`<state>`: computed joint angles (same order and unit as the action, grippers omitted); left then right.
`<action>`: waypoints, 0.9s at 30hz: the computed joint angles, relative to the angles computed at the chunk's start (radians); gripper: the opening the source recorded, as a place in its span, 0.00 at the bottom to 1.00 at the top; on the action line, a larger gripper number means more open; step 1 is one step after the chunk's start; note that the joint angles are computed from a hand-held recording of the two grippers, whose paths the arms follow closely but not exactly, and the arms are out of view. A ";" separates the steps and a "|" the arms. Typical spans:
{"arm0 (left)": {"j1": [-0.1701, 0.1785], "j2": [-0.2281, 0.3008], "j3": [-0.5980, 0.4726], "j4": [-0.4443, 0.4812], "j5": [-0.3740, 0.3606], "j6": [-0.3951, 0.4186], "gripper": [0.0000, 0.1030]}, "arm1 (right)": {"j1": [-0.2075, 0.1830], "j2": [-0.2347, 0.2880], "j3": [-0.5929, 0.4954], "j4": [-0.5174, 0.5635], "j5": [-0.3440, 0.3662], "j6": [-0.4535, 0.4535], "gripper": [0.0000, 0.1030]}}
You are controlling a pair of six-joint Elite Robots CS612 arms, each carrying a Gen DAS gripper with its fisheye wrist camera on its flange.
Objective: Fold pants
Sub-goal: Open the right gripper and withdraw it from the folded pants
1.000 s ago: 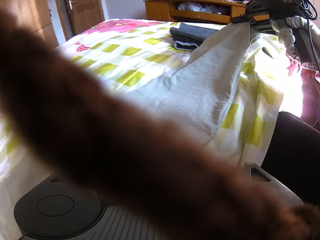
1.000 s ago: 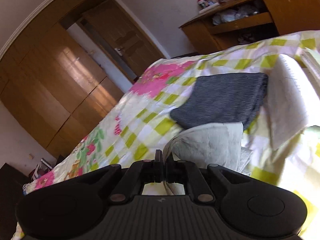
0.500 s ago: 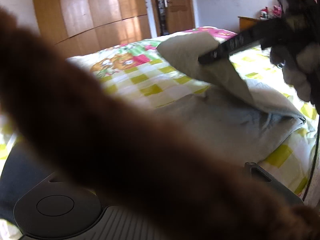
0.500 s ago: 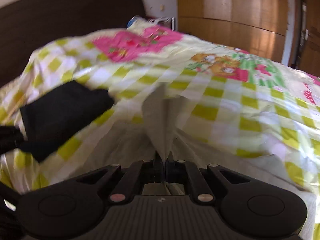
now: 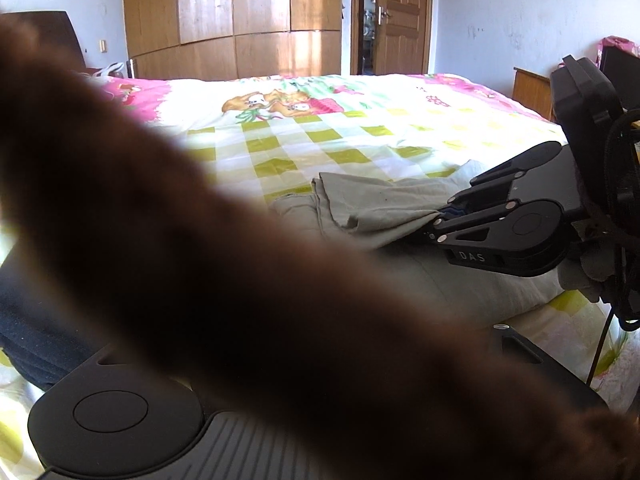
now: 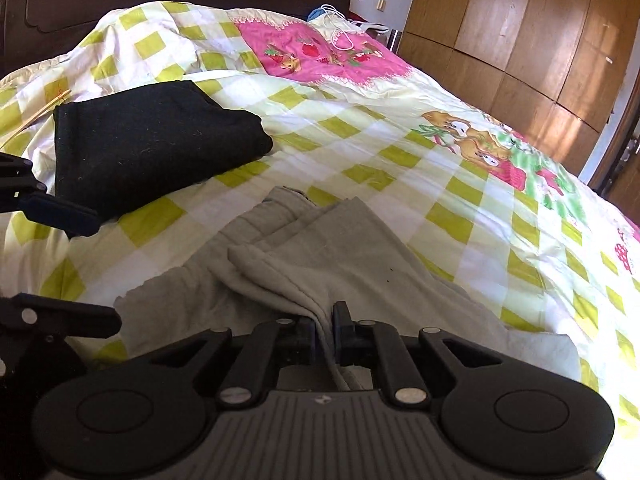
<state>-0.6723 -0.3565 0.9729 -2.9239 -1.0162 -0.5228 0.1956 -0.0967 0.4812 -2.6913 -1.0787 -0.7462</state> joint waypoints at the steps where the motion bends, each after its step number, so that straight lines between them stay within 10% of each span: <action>1: -0.001 -0.003 0.007 -0.003 0.002 -0.004 0.70 | 0.001 0.000 0.002 -0.003 0.006 -0.009 0.25; 10: -0.005 -0.019 0.038 -0.017 0.019 -0.015 0.70 | -0.021 -0.068 0.146 -0.087 0.133 -0.082 0.20; 17: -0.006 -0.016 0.025 -0.011 0.040 -0.009 0.70 | -0.009 -0.069 0.173 -0.002 0.095 -0.256 0.23; 24: -0.006 0.005 -0.036 -0.011 0.034 0.062 0.70 | -0.048 -0.100 0.185 0.083 0.182 -0.186 0.36; 27: -0.004 0.030 -0.094 -0.013 0.018 0.103 0.70 | -0.080 -0.106 0.188 0.040 0.144 -0.014 0.36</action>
